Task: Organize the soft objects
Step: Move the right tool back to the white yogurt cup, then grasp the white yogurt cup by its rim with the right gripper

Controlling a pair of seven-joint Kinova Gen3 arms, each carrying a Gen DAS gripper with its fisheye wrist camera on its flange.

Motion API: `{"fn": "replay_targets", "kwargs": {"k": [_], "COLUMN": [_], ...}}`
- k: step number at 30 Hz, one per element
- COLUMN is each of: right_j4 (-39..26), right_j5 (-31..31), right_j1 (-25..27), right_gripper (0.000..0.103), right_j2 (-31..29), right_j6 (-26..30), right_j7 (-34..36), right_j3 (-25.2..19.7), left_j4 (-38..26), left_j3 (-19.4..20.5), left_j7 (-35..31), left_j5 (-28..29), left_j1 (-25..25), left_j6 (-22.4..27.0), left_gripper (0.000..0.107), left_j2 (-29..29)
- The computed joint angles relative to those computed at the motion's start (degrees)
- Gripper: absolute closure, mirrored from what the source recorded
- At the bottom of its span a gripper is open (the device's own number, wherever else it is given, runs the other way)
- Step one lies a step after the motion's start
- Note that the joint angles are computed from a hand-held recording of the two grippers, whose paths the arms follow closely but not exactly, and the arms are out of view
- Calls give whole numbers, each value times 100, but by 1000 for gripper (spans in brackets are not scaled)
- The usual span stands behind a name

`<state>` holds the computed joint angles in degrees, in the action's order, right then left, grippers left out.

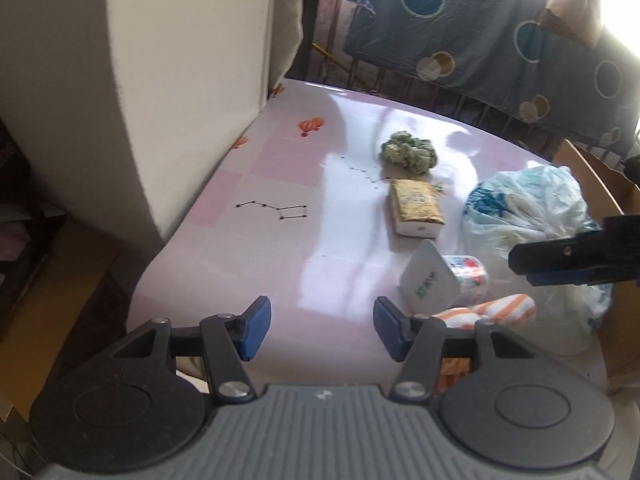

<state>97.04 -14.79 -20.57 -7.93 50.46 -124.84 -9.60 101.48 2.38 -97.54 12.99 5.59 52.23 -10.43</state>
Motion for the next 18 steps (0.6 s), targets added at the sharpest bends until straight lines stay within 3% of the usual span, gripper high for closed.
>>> {"fn": "replay_targets", "kwargs": {"k": [2,5,7,9,11,13,18], "right_j4": [-498,-1201,-1596,-1834,-1906,-1910,-1470], "right_j5": [466,1165,1569,1770,2017,1943,1557], "right_j1": [-219,-963,-1103,-893,-935,-968,-796], "right_gripper": [26,22,22,22,25,39,42], "right_j2": [527,1144,1494,1752,1890,1954,1711], "right_j6": [466,1165,1578,1843,1928,1936,1390], "right_j7": [-75,-132,-273,-302,-338,-299,-455], "right_j3": [35,468,384,11,-107,-49,68], "left_j4": [25,11,4,0,6,20,42], "left_j3": [-136,-312,-417,-495,-518,-506,-480], "left_j7": [-23,-63,-140,-242,-329,-402,-540], "left_j5": [11,53,148,271,371,429,561], "left_j1": [-101,-270,-364,-442,-494,-525,-551], "left_j6": [-10,5,37,78,86,86,100], "left_gripper": [50,49,49,49,49,49,48], "left_j2": [-21,-5,26,53,84,92,103]}}
